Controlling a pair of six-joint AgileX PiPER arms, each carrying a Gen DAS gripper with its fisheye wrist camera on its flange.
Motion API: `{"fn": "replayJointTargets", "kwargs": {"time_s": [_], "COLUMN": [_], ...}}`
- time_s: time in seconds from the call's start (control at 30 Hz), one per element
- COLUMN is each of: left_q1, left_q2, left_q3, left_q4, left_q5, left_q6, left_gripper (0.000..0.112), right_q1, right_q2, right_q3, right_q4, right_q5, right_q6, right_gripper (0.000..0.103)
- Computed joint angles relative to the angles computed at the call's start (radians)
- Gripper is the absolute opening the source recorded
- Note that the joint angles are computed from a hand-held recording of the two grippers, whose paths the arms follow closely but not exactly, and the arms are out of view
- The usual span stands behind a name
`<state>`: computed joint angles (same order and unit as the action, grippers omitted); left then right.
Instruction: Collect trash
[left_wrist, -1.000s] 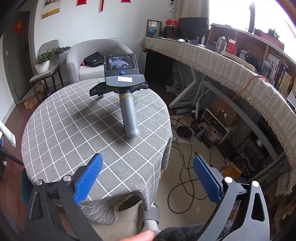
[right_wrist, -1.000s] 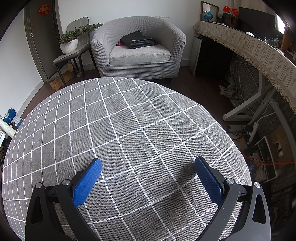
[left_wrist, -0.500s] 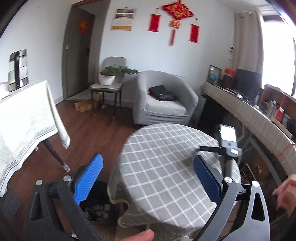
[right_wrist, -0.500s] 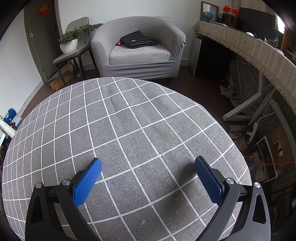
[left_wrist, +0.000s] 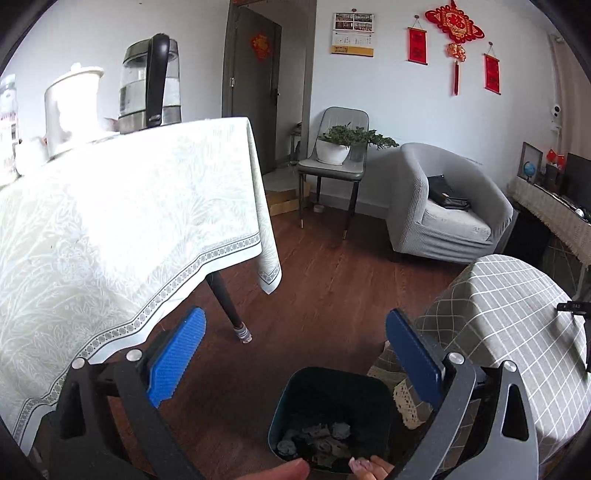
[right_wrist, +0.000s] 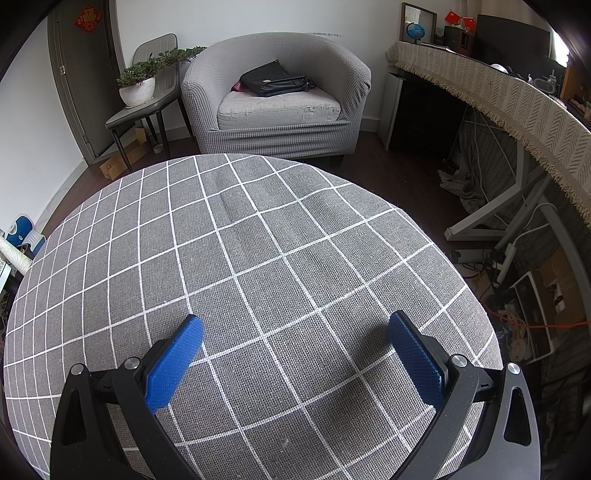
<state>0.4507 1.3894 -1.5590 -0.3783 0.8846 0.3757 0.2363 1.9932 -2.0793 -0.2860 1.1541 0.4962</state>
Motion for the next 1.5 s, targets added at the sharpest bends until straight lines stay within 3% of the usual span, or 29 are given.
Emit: {"fn": "replayJointTargets", "kwargs": {"time_s": [0.07,0.2,0.27,0.47,0.57,0.67,0.73,0.87,0.97,1.13,1.4,1.5], "left_q1": [0.037,0.142,0.179,0.238,0.308,0.311,0.275,0.161,0.003,-0.139,-0.466,-0.526], "left_q2": [-0.013,0.016,0.021,-0.016,-0.016,-0.075,-0.101,-0.067,-0.075,-0.082,-0.018,0.002], "left_q3": [0.061,0.039,0.031,0.042,0.041,0.094,0.11,0.082,0.1,0.135,0.095,0.085], "left_q4": [-0.017,-0.142,-0.185,-0.22,-0.365,-0.454,-0.445,-0.333,-0.174,-0.162,0.185,0.197], "left_q5": [-0.01,0.104,0.118,0.062,0.092,0.044,0.031,0.106,0.048,0.033,-0.096,-0.117], "left_q6": [0.045,0.128,0.156,0.183,0.255,0.347,0.35,0.186,0.074,0.014,-0.266,-0.293], "left_gripper": [0.1,0.1,0.1,0.1,0.1,0.1,0.1,0.1,0.1,0.1,0.1,0.1], "right_q1": [-0.001,0.0,-0.001,0.0,0.0,0.0,0.0,0.0,0.001,0.001,0.0,0.0], "right_q2": [0.001,0.0,0.001,0.0,0.0,0.001,0.0,0.001,-0.001,-0.001,0.0,0.0], "right_q3": [0.001,0.0,0.0,-0.001,-0.001,-0.001,-0.001,0.001,0.0,0.0,0.002,0.003], "right_q4": [0.0,0.0,0.0,0.0,0.0,0.0,0.0,0.0,-0.001,-0.001,-0.001,-0.001], "right_q5": [-0.003,0.001,-0.002,0.001,0.001,0.0,0.001,-0.002,0.001,0.001,-0.002,-0.003], "right_q6": [0.0,0.0,0.0,0.0,0.0,0.0,0.0,0.0,0.001,0.001,0.001,0.001], "right_gripper": [0.101,0.101,0.101,0.101,0.101,0.101,0.101,0.101,0.101,0.101,0.101,0.101]}}
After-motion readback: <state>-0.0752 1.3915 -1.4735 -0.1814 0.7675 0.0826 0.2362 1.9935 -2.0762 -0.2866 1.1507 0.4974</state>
